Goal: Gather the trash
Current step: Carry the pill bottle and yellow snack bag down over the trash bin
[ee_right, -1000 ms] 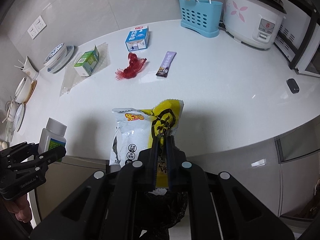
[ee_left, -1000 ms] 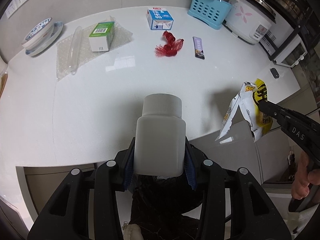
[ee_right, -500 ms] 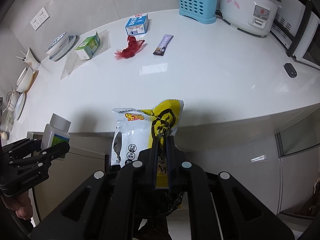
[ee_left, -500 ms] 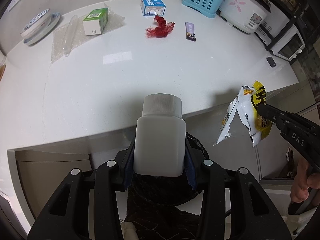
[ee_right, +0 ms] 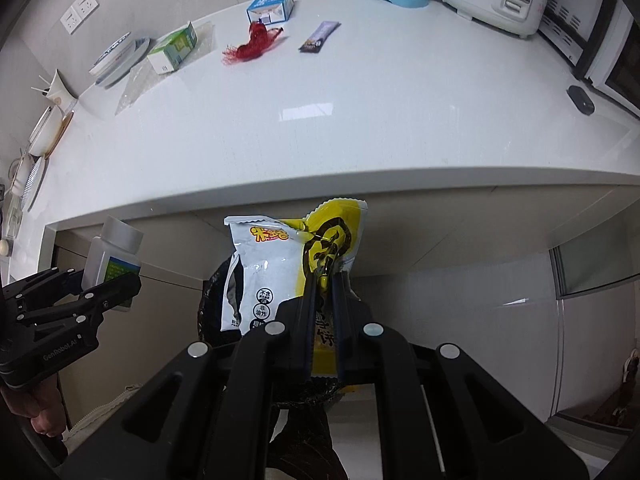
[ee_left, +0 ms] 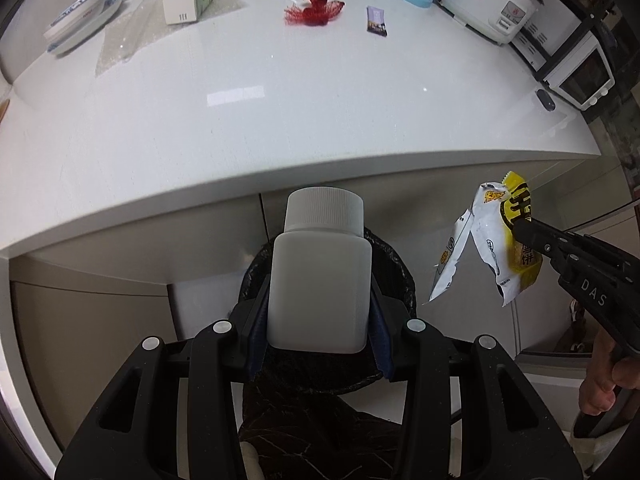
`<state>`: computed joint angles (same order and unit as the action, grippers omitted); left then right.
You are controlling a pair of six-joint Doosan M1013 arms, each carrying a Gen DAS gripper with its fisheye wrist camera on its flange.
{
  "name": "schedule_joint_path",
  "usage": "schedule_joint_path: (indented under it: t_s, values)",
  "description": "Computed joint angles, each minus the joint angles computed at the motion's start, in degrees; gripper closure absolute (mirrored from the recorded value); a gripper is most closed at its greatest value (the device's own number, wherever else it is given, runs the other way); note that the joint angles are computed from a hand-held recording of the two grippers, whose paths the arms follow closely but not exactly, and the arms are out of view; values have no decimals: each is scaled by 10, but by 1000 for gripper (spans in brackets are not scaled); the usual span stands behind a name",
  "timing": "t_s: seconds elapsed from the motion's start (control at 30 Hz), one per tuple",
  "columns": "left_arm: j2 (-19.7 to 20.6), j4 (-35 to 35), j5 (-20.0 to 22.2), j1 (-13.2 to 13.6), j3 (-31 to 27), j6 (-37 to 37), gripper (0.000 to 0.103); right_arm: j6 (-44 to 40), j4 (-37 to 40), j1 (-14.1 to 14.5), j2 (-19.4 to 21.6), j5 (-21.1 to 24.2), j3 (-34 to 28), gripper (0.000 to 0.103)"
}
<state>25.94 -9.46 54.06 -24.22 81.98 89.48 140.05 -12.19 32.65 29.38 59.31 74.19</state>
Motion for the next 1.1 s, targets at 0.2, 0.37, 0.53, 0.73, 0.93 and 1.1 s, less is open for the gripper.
schedule_joint_path:
  t_s: [0.2,0.37,0.53,0.73,0.93,1.1]
  values:
    - [1,-17,-9,2,20,-4,62,7,7,5,-1,-20,26,96]
    - [4,-18,-11,0,33,-11,62,11,13,11,3,-31,41,96]
    - [7,3,-32,-6,48,-22,62,15,19,15,7,-45,53,96]
    - [14,37,-49,-15,60,-40,62,20,23,15,12,-52,60,96]
    - [24,48,-59,-23,66,-39,62,33,23,17,12,-51,70,96]
    - [37,41,-56,-27,64,-31,62,47,16,20,4,-47,82,96]
